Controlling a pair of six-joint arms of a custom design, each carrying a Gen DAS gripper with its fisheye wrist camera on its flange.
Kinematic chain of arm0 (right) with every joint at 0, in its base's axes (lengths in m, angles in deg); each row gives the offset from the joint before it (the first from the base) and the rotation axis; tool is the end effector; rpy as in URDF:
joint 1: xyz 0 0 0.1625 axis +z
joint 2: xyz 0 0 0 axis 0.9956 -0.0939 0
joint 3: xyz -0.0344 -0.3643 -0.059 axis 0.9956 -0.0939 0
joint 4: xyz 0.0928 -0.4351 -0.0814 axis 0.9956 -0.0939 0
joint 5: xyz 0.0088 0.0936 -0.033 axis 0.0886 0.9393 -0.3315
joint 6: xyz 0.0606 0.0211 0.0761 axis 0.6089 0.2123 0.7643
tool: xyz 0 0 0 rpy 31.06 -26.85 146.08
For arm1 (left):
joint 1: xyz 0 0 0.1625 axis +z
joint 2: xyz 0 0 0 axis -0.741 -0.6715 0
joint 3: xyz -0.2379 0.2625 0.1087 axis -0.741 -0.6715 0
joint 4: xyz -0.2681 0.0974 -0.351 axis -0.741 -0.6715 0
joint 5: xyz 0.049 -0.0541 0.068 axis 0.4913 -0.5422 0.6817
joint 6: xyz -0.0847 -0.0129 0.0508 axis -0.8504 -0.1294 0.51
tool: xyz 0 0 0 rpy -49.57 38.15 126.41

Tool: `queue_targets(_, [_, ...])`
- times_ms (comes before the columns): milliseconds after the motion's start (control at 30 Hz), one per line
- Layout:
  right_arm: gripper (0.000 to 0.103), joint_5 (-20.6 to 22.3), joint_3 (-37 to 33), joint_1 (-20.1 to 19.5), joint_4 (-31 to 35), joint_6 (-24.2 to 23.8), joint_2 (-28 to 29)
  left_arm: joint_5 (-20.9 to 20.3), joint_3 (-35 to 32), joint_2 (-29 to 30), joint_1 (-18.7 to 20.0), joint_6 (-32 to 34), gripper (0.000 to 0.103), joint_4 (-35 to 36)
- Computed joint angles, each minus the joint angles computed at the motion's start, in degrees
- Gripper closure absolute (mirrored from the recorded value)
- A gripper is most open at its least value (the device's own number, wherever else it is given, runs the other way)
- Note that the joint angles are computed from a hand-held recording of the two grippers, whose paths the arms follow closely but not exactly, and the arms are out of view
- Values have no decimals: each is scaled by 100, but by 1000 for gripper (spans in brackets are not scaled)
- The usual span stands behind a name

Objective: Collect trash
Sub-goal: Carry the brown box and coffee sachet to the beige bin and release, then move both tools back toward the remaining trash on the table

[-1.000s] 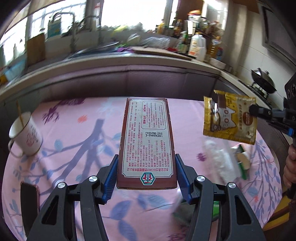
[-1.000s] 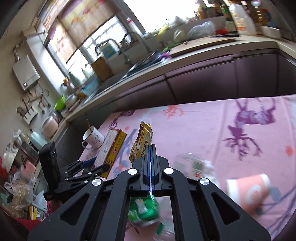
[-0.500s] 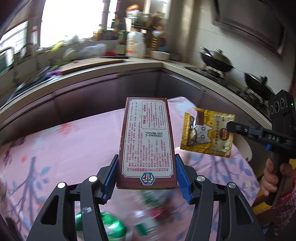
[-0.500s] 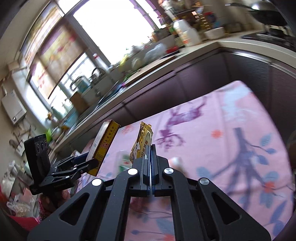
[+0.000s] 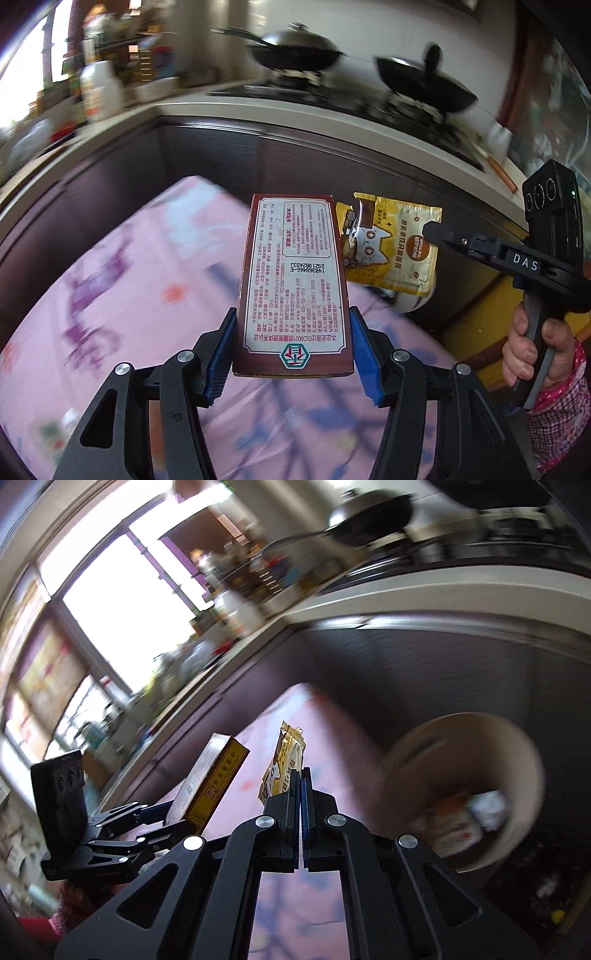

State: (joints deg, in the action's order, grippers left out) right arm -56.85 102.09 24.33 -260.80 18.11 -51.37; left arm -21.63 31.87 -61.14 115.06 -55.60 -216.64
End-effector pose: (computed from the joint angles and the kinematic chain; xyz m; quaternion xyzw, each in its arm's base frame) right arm 0.2921 -0.5507 0.0466 0.0447 -0.8953 0.4355 0.0820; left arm -0.0695 -0.6157 0.2976 0.3722 0.8840 -0.1850 0.2138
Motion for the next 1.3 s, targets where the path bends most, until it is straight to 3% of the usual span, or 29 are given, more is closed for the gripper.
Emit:
queue_targets(133, [102,-383,478,-325,-444,-32,-290,-33,-247,696,-194,-13,45,67])
queue_targets(267, [102,-572,624,-593,-484,-77,-333,98,-422,1243,-285,17,45,34])
queue_targets(500, [102,-1057,359,-752,-198,-433,-101,439,-638,1988,-312,136,45,-39])
queue_targets(833, [99,-1948,-329,-615,366,-908,374,703,-724,2408,-324,318,44,-373])
queue_targets(900, [95,-2020,-362,-639,483,-849,385,736,-725,2461,-325,356,41,-416])
queue_targets(967, [77,-2031,-359,-644,400,-839,401,755,-707,2478,-329,368,38,-460])
queue_targets(1300, [74,-2196,-302,-526,274,-852,383,589,-490,2060,-317,203,36,-671])
